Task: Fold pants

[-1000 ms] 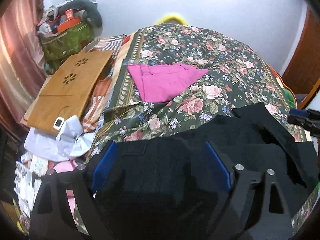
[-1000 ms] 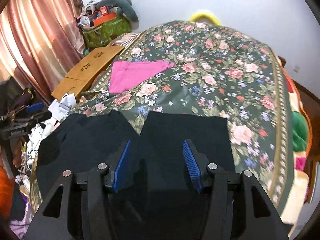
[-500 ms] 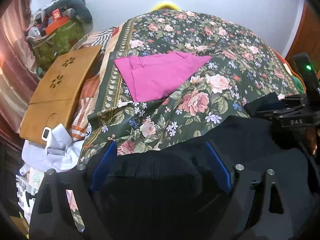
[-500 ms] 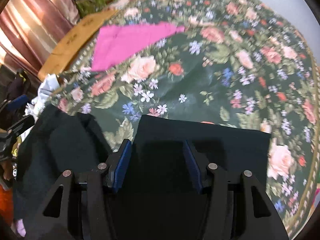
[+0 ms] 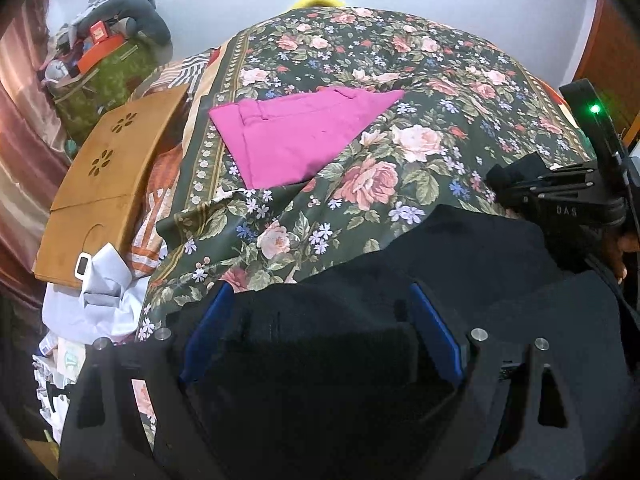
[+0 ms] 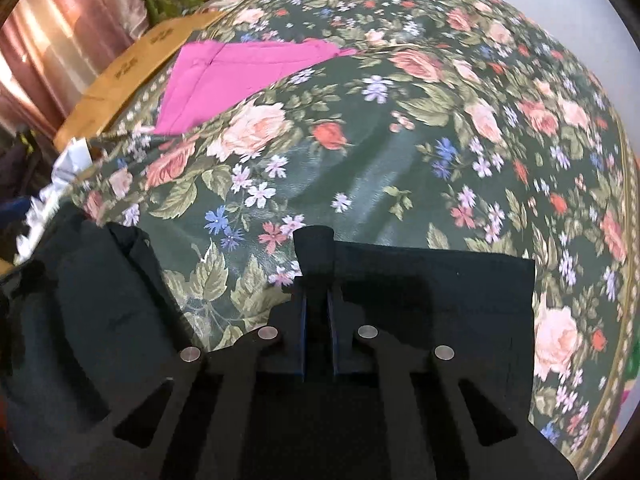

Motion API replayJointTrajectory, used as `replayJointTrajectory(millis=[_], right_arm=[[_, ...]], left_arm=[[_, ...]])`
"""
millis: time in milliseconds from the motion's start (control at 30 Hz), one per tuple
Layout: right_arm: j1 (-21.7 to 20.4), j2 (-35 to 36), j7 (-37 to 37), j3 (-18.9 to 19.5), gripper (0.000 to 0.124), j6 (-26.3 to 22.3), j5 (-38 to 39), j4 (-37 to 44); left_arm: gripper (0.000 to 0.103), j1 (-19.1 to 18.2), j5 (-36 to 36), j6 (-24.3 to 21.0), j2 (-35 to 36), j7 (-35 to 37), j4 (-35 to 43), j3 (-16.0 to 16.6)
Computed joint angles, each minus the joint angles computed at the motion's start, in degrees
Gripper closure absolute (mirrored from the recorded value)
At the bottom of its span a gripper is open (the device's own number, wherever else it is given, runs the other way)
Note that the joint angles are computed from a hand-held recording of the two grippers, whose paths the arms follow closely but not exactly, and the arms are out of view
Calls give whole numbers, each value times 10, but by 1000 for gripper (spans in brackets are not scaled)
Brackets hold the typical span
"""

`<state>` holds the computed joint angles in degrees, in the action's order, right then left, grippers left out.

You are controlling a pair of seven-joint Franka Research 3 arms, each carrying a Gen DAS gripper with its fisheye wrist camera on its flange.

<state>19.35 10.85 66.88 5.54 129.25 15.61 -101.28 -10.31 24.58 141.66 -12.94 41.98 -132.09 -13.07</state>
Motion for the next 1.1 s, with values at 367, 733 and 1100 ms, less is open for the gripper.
replayJointTrajectory(millis=[367,733,1100], right_arm=[[-41,-172,-70,-27,117,70,106,-116],[-80,-336,-96,-79,117,94,157,-219],[-135,-445,-99,-125,117,73,163,-309]], left_arm=[[14,-29,-17,-23,-11,20,28,-17],[14,-83,-54,-34,33,59,94,-41],[14,-138,-73,-52,111,90,167,-61]])
